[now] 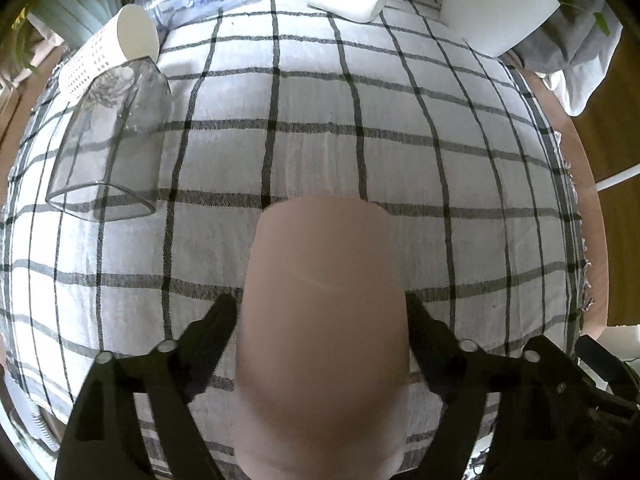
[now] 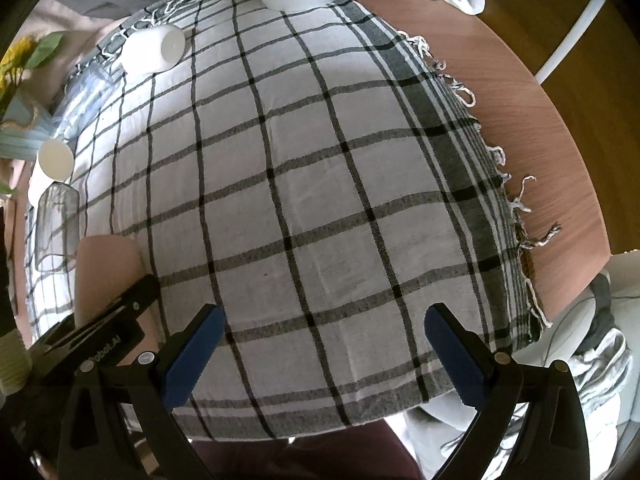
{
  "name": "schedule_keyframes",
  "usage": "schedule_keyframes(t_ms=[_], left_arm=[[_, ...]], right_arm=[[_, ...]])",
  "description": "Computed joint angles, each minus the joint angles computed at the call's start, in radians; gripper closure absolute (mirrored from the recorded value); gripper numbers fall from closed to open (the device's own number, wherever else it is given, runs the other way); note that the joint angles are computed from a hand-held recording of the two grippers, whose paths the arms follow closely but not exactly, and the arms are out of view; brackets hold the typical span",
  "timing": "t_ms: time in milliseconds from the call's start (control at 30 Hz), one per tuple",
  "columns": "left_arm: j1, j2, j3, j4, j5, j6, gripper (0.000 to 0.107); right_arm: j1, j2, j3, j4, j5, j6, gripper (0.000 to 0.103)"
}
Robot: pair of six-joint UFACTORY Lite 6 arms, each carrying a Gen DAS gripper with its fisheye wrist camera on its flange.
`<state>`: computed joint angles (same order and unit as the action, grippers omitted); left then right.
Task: Flip cup upside down
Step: 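Grasp the pink cup with the right gripper while the left gripper releases it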
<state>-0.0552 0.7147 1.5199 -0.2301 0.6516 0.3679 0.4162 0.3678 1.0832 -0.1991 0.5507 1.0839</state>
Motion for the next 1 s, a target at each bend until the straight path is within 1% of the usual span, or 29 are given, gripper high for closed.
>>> schedule_keyframes(t_ms=[200, 367, 500, 533, 600, 733, 800, 900, 1000], left_arm=[[0.000, 0.010, 0.011, -0.003, 0.014, 0.009, 0.023], [-0.007, 0.004, 0.009, 0.004, 0.015, 0.003, 0.021], [-0.002, -0.045, -0.020, 0.007, 0.013, 0.024, 0.018], [0.002, -0.062, -0.031, 0.001, 0.009, 0.036, 0.018], [0.007, -0.093, -0.045, 0.002, 0.004, 0.051, 0.014], [0.037, -0.160, -0.053, -0.020, 0.020, 0.102, 0.011], [0.058, -0.189, -0.057, -0.013, 0.014, 0.108, 0.008], [0.103, -0.223, -0.063, 0.000, 0.005, 0.117, 0.008], [0.148, -0.218, -0.031, 0.008, 0.020, 0.114, 0.007]], right_arm=[[-0.008, 0.005, 0.005, 0.014, -0.002, -0.024, 0.002], [-0.003, -0.004, 0.007, -0.007, 0.009, -0.008, 0.002], [0.008, -0.038, 0.004, -0.014, 0.035, 0.003, 0.002], [0.015, -0.055, 0.001, -0.028, 0.046, 0.020, 0.002], [0.031, -0.087, 0.002, -0.057, 0.076, 0.054, 0.002], [0.061, -0.152, 0.013, -0.096, 0.129, 0.104, 0.002], [0.078, -0.177, 0.024, -0.121, 0.147, 0.136, 0.002], [0.104, -0.167, 0.063, -0.153, 0.159, 0.169, 0.002], [0.119, -0.110, 0.139, -0.132, 0.150, 0.142, 0.002]])
